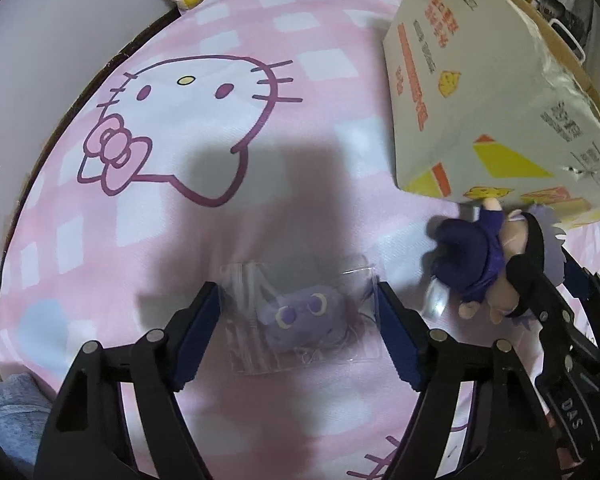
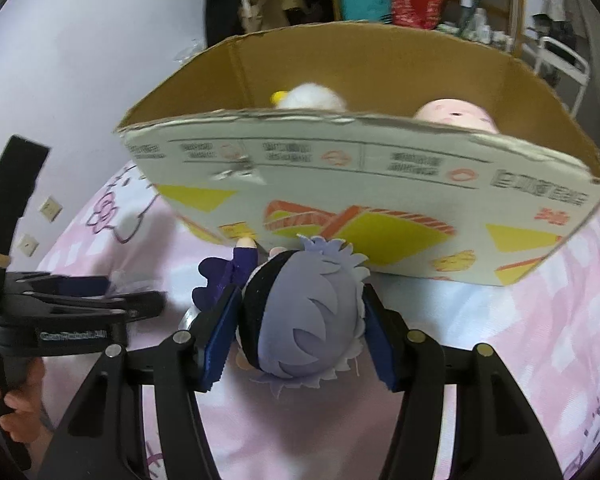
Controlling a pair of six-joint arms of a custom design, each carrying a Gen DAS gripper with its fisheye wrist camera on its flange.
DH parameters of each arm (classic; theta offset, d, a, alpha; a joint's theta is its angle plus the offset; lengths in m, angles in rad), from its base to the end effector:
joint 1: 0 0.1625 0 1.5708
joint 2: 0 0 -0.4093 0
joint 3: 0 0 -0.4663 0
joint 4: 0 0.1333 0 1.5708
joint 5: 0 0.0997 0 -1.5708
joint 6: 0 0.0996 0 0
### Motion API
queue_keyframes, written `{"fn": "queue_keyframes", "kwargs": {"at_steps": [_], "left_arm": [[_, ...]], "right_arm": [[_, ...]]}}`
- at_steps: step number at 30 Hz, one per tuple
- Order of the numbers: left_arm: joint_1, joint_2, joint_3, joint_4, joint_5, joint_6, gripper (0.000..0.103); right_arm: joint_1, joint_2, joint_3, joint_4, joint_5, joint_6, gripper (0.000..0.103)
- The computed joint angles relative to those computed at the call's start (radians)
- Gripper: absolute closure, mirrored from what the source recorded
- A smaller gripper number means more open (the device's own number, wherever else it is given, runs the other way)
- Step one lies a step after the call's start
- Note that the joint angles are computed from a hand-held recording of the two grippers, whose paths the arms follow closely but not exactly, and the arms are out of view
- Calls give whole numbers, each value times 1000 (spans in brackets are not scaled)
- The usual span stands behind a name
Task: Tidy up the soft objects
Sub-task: 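Grasp clear purple toy bag with left tool while right tool lifts plush, then carry bag with left tool while right tool carries plush over the box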
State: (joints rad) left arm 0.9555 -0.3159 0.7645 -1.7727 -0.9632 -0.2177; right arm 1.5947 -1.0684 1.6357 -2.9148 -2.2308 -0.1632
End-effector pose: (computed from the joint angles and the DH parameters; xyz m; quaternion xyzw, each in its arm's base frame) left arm -0.3561 -0.8332 -0.0162 0.2231 0.9210 -0.0127 0.3190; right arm 0.0893 -0.7147 0.2844 -0.0404 -0.8832 0.3365 0.3241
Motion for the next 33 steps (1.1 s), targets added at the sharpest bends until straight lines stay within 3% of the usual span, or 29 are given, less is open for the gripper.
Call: {"fn": "queue_keyframes", "kwargs": {"at_steps": [6, 14, 17, 22, 33], "left_arm": [[-7, -11, 21, -30, 26, 22, 28], [-23, -96, 146, -216, 33, 70, 28], [-31, -134, 203, -321, 24, 114, 28], [-69, -214, 354, -611, 57, 281, 28], [-123, -287, 511, -1111, 14, 499, 28]], "right_arm": [[-2, -26, 24, -17, 7, 8, 41], [18, -61, 66, -109, -12, -34, 41], [25, -78, 89, -147, -19, -55, 41], [41, -109, 121, -199, -21, -67, 41], [102, -125, 165, -505, -67, -238, 41]]}}
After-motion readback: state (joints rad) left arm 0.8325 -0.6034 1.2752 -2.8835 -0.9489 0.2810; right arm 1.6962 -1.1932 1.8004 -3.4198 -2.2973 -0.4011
